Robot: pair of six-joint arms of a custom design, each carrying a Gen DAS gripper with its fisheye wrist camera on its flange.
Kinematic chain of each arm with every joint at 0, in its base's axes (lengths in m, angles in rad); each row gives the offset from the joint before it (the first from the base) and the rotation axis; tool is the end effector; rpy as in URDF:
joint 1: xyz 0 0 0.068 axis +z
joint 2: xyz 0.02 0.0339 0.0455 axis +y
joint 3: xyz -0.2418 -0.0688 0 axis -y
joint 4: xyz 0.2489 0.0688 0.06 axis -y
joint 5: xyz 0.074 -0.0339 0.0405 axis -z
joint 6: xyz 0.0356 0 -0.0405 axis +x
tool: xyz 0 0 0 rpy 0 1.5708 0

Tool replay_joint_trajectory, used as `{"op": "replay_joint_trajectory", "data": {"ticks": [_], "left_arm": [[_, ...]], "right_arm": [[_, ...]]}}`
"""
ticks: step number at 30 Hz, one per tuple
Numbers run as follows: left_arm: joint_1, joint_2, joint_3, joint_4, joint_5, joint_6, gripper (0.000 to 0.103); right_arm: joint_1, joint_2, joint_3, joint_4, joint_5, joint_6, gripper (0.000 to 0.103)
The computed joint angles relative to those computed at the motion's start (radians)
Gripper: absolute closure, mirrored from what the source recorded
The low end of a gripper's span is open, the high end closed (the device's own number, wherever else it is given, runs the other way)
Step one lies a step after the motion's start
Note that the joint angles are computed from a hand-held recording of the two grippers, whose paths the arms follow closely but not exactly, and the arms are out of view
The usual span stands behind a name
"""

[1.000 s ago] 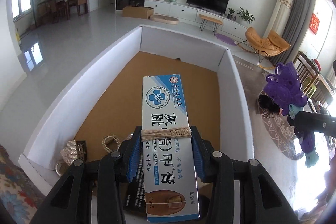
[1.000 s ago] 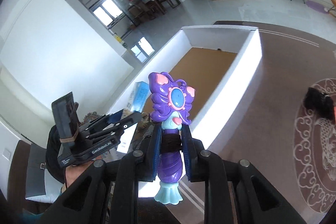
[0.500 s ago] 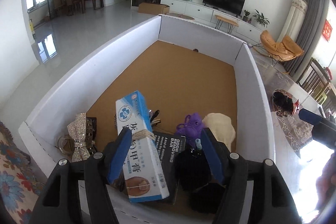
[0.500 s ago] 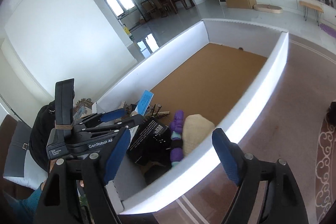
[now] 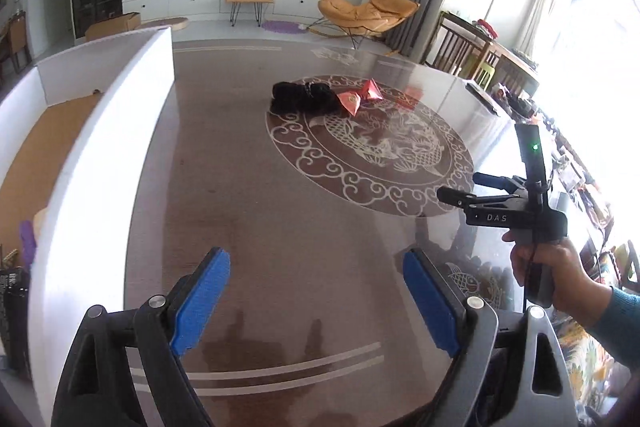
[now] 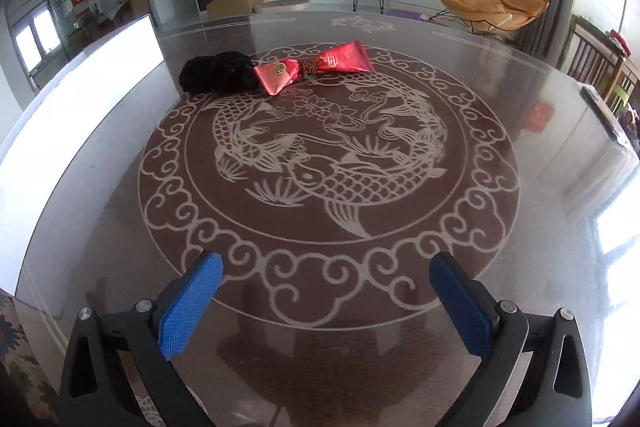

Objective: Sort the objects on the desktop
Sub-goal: 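Return both tools to the table and grasp the black fuzzy bundle with the left tool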

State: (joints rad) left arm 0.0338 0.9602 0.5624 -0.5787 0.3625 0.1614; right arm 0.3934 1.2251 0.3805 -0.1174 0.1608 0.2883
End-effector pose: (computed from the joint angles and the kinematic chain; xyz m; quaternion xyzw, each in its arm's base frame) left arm 0.1945 -0.0061 0.1816 0.1126 0.9352 -0.1435 0.3034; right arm 0.1967 0.0755 0.1052 -0.0259 0.9509 0.0277 0.3072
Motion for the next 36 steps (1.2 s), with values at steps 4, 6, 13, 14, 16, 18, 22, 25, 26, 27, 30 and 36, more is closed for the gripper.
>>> {"op": "replay_joint_trajectory", "data": {"ticks": [4, 6, 13, 14, 16, 18, 22, 25, 26, 27, 30, 36], "left_arm": [[-0.125, 0.345, 0.084, 0.184, -0.119, -0.063, 0.014], [-0.16, 0.489, 0.16, 0.229, -0.175, -0.048, 0.014], [-0.207, 0.872, 0.558, 0.224, -0.322, 0.107, 0.014], [-0.214, 0.912, 0.615, 0.218, -0.335, 0.126, 0.014], [-0.226, 0.982, 0.724, 0.203, -0.348, 0.166, 0.014], [-0.243, 1.049, 0.825, 0.188, -0.362, 0.211, 0.014], [-0.283, 1.162, 0.986, 0.173, -0.424, 0.289, 0.014], [-0.282, 1.243, 1.097, 0.133, -0.401, 0.286, 0.014], [-0.277, 1.27, 1.131, 0.111, -0.39, 0.278, 0.014], [-0.271, 1.287, 1.146, 0.099, -0.372, 0.273, 0.016], [-0.243, 1.268, 1.098, 0.146, -0.291, 0.216, 0.05], [-0.21, 1.087, 0.791, 0.314, -0.323, 0.029, 0.058]], "right_arm": [[-0.039, 0.016, -0.047, 0.072, -0.026, -0.01, 0.0], [-0.048, 0.035, -0.066, 0.115, -0.041, -0.004, 0.0], [0.034, 0.159, -0.011, 0.147, 0.058, 0.01, 0.0], [0.032, 0.161, -0.012, 0.152, 0.052, 0.007, 0.0], [0.027, 0.167, -0.013, 0.161, 0.047, 0.004, 0.0], [0.026, 0.168, -0.015, 0.164, 0.046, 0.003, 0.0], [0.026, 0.167, -0.015, 0.164, 0.047, 0.004, 0.0], [0.027, 0.172, -0.017, 0.171, 0.046, 0.006, 0.0], [0.027, 0.173, -0.017, 0.172, 0.047, 0.006, 0.0], [0.027, 0.171, -0.018, 0.171, 0.047, 0.005, 0.0], [0.027, 0.172, -0.019, 0.173, 0.046, 0.006, 0.0], [0.025, 0.168, -0.023, 0.174, 0.045, 0.004, 0.0]]}}
